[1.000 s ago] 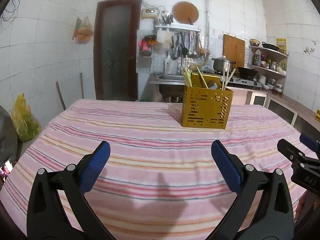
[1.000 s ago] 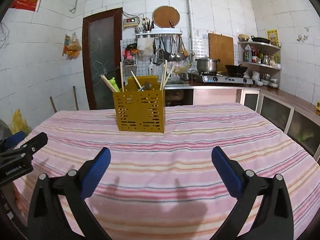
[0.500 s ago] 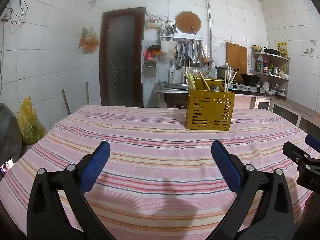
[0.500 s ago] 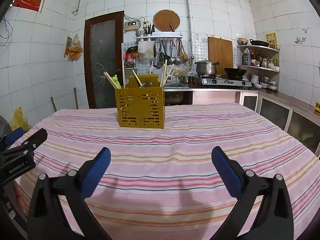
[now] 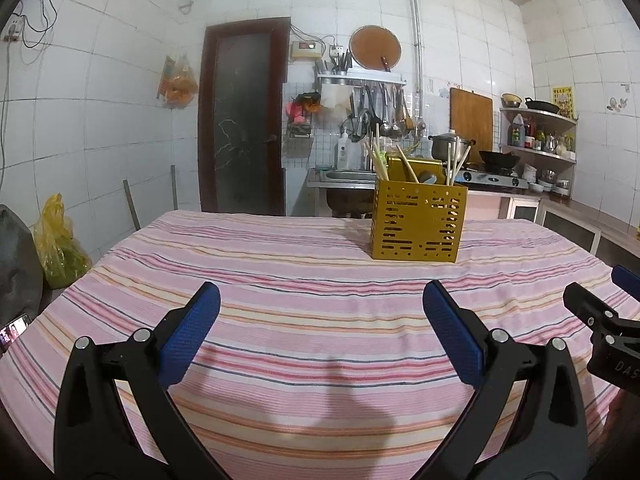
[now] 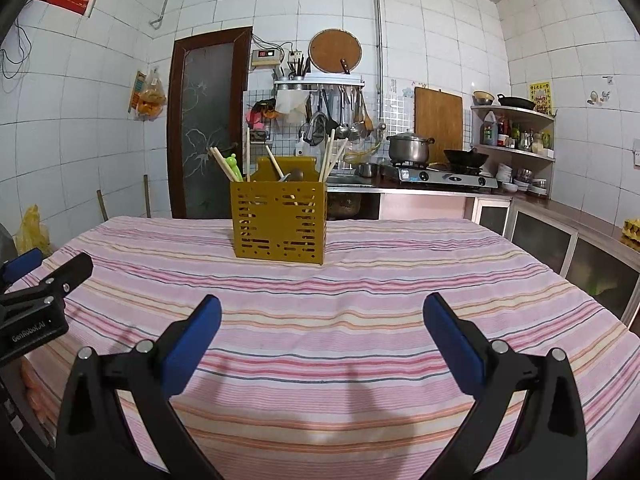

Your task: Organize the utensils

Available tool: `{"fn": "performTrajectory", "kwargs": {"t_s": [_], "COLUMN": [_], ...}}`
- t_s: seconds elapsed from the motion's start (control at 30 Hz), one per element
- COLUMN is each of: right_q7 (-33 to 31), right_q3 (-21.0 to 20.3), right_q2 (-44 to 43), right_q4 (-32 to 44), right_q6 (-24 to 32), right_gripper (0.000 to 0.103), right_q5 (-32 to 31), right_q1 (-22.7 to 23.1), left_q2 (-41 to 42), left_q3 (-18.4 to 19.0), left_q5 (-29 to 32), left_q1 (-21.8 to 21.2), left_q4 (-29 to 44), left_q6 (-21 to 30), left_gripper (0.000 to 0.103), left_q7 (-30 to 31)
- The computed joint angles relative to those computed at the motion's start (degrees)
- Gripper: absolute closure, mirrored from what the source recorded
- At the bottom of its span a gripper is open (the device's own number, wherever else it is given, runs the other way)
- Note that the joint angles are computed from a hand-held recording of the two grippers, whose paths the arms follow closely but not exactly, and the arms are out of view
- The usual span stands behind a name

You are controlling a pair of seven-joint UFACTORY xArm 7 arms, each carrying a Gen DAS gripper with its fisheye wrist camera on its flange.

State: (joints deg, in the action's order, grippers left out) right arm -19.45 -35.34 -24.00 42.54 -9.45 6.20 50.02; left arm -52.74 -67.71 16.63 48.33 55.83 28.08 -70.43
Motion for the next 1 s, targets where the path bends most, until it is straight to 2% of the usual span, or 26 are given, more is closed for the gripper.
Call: {"fn": "performTrajectory", "kwargs": {"t_s": [0.7, 1.0], "right_q7": [2.5, 4.4], "right_q3": [1.9, 1.0], "right_q2": [-0.2, -0.2], "right_q4": [-0.9, -1.1], "right_q6": [-1.8, -2.3], "right_gripper": [0.004, 0.004], "right_q5": [-2.2, -4.6], "right_q1": [-3.0, -2.6], "left_q2": [-1.5, -1.0], "left_q3": [-0.1, -0.1], "left_q5": [-0.1, -0.9], "left_q1": [0.0, 0.0], "left_q4": [-0.4, -0.3], "left_q6": [-1.6, -1.4], "left_gripper": [0.005, 0.005], "left_q7": [1.1, 1.1]}}
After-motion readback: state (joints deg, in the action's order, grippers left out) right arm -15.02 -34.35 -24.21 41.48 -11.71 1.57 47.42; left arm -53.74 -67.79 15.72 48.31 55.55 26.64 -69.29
